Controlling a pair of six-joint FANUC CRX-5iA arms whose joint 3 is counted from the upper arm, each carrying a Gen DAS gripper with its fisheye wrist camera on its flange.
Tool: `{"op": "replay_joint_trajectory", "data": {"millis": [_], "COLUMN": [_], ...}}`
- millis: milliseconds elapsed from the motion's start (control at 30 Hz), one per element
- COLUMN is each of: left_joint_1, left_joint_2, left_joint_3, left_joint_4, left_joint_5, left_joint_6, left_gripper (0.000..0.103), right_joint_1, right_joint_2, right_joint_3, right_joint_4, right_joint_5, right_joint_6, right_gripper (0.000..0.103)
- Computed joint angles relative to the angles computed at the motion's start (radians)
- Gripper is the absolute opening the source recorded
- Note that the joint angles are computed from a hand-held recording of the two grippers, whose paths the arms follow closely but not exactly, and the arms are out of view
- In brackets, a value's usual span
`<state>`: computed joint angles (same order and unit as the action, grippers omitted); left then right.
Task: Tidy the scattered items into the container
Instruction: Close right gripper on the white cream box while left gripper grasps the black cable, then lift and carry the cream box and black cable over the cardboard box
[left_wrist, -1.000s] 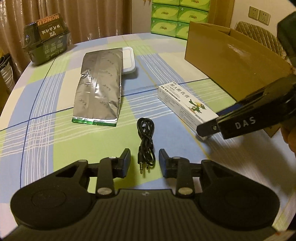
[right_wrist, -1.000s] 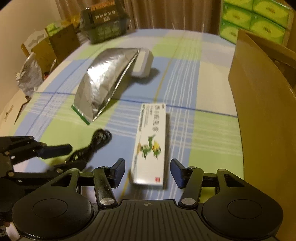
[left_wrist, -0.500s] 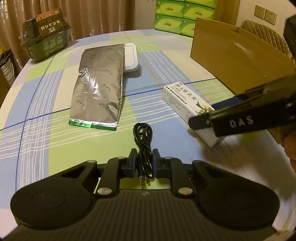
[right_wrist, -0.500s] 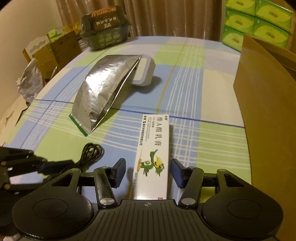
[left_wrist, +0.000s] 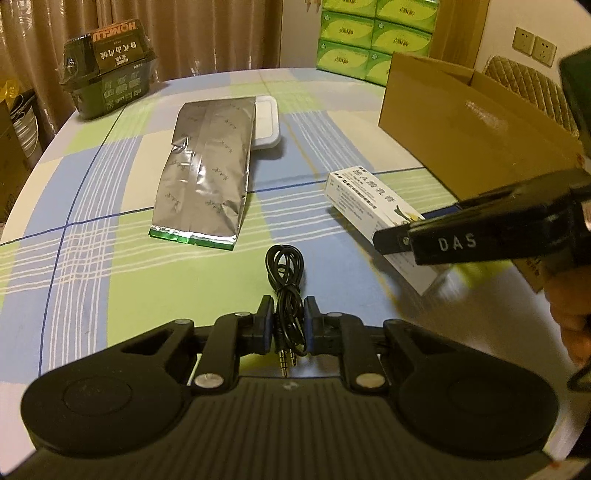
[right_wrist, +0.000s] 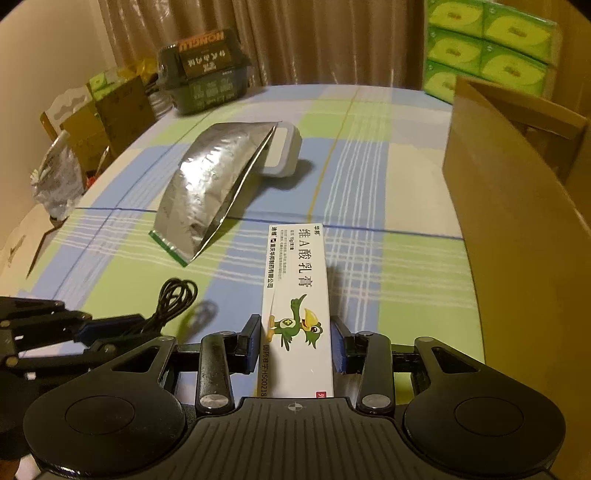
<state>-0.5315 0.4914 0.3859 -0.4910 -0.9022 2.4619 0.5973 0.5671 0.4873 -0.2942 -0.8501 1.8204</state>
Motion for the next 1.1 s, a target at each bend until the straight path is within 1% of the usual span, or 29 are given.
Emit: {"op": "replay_joint_trajectory", "data": {"millis": [200, 500, 833, 1100], "left_joint_1": [-0.027, -0.064, -0.112, -0.147], "left_joint_2": [-0.011, -0.024, -0.036, -0.017], "left_joint_3": [0.015, 0.038, 0.087, 0.170], "left_joint_4": [-0.015, -0.031, -0.074, -0.103], "left_joint_5": [-0.030, -0.073, -0.145, -0.199], "left_joint_6": [0.033, 0.056, 0.075, 0.060], "left_gripper": [0.013, 0.013, 0.013, 0.013], "right_joint_1": [-0.005, -0.010, -0.030, -0.061], "right_joint_2": [-0.074, -0.168, -0.251, -0.304], "right_joint_3": [-0.094, -0.181, -0.227, -0.244], "right_joint_4": [-0.006, -0.027, -0.048, -0.072], "right_joint_5": [0.022, 0.052, 0.094, 0.129], "right_joint_6": [-0.030, -0.036, -0.034, -0.022], "right_gripper": [0.035, 0.035, 0.035, 0.035]}}
